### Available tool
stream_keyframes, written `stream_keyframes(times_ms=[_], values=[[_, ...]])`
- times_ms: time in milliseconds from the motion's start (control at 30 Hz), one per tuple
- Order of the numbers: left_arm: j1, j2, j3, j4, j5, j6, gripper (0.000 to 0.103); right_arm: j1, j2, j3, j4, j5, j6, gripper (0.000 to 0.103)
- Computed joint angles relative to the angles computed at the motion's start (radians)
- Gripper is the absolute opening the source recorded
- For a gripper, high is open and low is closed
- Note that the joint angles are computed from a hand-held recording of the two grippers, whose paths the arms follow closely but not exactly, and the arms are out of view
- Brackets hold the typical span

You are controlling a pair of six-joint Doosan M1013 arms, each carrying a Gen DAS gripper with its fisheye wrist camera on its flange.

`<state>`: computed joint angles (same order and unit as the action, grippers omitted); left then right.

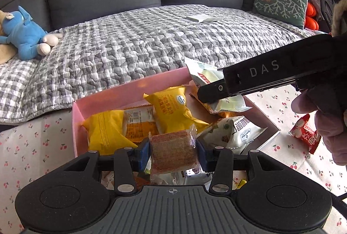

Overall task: Organize snacks
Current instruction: 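Carry the wafer square and pale green packet into the box and open both tools, then withdraw both open tools from the box back over the snack pile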

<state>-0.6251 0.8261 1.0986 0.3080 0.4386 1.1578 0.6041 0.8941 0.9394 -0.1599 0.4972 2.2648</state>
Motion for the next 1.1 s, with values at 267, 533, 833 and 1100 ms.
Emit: stream_keyframes(times_ms=[267, 533, 833, 1100], values=[[-0.002, -0.011, 0.031, 0.058, -0.058, -0.037, 0.078, 0.004, -0.015, 0.02, -0.044, -0.021, 0.024, 0.075], [-0.01, -0.036, 0.066, 0.057, -0.08, -0.032, 0.086, 0.016, -0.049, 0.068, -0.15, -0.026, 0.106, 0.086], [-0.028, -0.092, 0.152, 0.164, -0.114, -0.144, 0.093, 0.03, -0.109, 0.163, -0.267, -0.07, 0.217, 0.092], [-0.042, -0.14, 0.226, 0.228, -0.127, -0.245, 0.095, 0.049, -0.154, 0.242, -0.376, -0.089, 0.31, 0.096]])
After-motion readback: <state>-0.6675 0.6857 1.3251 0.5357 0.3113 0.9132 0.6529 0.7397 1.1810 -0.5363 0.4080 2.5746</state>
